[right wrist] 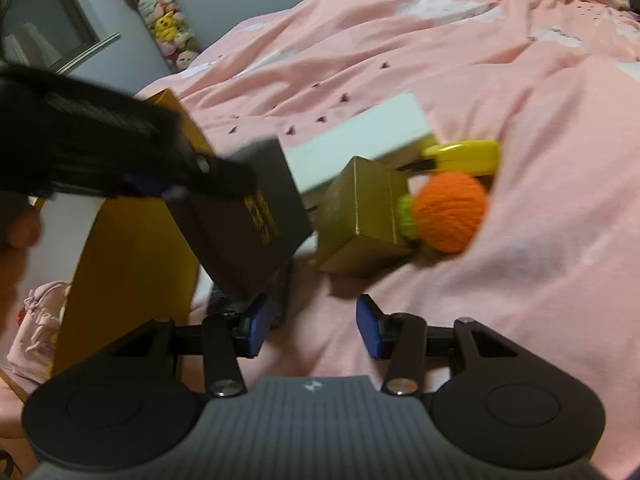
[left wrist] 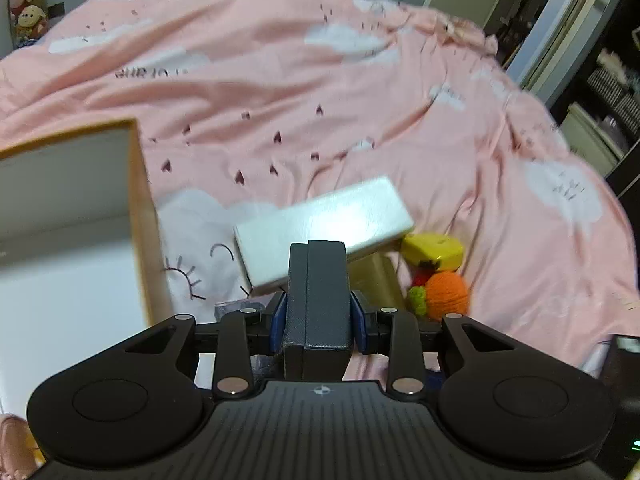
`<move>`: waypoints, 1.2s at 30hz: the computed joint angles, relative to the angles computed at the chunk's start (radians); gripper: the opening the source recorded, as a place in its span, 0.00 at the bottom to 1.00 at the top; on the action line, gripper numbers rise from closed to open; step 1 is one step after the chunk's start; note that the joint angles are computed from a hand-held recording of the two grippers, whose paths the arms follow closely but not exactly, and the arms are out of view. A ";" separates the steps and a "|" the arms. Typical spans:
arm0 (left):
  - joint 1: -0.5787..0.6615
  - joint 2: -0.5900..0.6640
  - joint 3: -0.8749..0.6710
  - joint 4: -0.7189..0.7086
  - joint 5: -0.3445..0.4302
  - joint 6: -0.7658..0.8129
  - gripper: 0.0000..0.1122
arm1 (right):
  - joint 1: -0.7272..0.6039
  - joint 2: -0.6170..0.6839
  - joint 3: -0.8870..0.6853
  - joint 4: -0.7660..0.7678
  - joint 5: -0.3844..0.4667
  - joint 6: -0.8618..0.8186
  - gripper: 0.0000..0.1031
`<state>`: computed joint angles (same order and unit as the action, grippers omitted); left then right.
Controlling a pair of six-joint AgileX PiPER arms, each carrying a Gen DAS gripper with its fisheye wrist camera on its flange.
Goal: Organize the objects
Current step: 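Grasp the dark grey box with the left tool while the right tool grasps the character card, then lower the dark grey box into the box and open the left tool while right holds card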
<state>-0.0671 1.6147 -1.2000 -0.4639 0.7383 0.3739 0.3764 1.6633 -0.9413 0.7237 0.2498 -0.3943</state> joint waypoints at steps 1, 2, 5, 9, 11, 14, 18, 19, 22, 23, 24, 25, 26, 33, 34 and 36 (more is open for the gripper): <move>0.016 -0.019 0.006 -0.021 0.005 0.022 0.33 | 0.006 0.011 -0.015 0.004 0.013 0.001 0.48; 0.031 -0.036 0.012 -0.040 0.010 0.041 0.33 | 0.008 0.023 -0.032 0.022 0.032 -0.013 0.48; 0.091 -0.081 0.019 -0.112 0.043 0.100 0.33 | 0.013 0.068 -0.097 0.065 0.095 -0.045 0.52; 0.180 -0.137 0.022 -0.191 0.068 0.157 0.33 | 0.046 0.130 -0.202 -0.079 0.138 0.090 0.55; 0.226 -0.154 0.019 -0.224 0.079 0.180 0.33 | 0.054 0.174 -0.272 -0.140 0.183 0.156 0.55; 0.301 -0.172 0.014 -0.267 0.098 0.207 0.33 | 0.079 0.246 -0.390 -0.316 0.262 0.343 0.56; 0.392 -0.178 0.014 -0.304 0.116 0.243 0.33 | 0.107 0.310 -0.481 -0.451 0.322 0.494 0.60; 0.411 -0.173 0.013 -0.309 0.120 0.249 0.33 | 0.108 0.316 -0.484 -0.462 0.323 0.502 0.61; 0.459 -0.151 0.015 -0.328 0.122 0.263 0.33 | 0.125 0.358 -0.549 -0.528 0.355 0.568 0.61; 0.475 -0.142 0.015 -0.334 0.126 0.268 0.33 | 0.127 0.369 -0.565 -0.540 0.365 0.580 0.61; 0.490 -0.132 0.016 -0.340 0.131 0.272 0.33 | 0.127 0.375 -0.574 -0.549 0.371 0.590 0.60; 0.502 -0.120 0.014 -0.348 0.135 0.275 0.33 | 0.129 0.382 -0.582 -0.558 0.375 0.600 0.60; 0.511 -0.110 0.014 -0.355 0.139 0.278 0.33 | 0.129 0.385 -0.587 -0.559 0.380 0.602 0.60; 0.569 -0.071 0.033 -0.403 0.159 0.304 0.33 | 0.110 0.303 -0.526 -0.494 0.372 0.588 0.59; 0.572 -0.066 0.034 -0.410 0.161 0.306 0.33 | 0.103 0.273 -0.502 -0.462 0.364 0.573 0.59; 0.582 -0.064 0.045 -0.427 0.163 0.320 0.33 | 0.094 0.225 -0.470 -0.431 0.351 0.566 0.58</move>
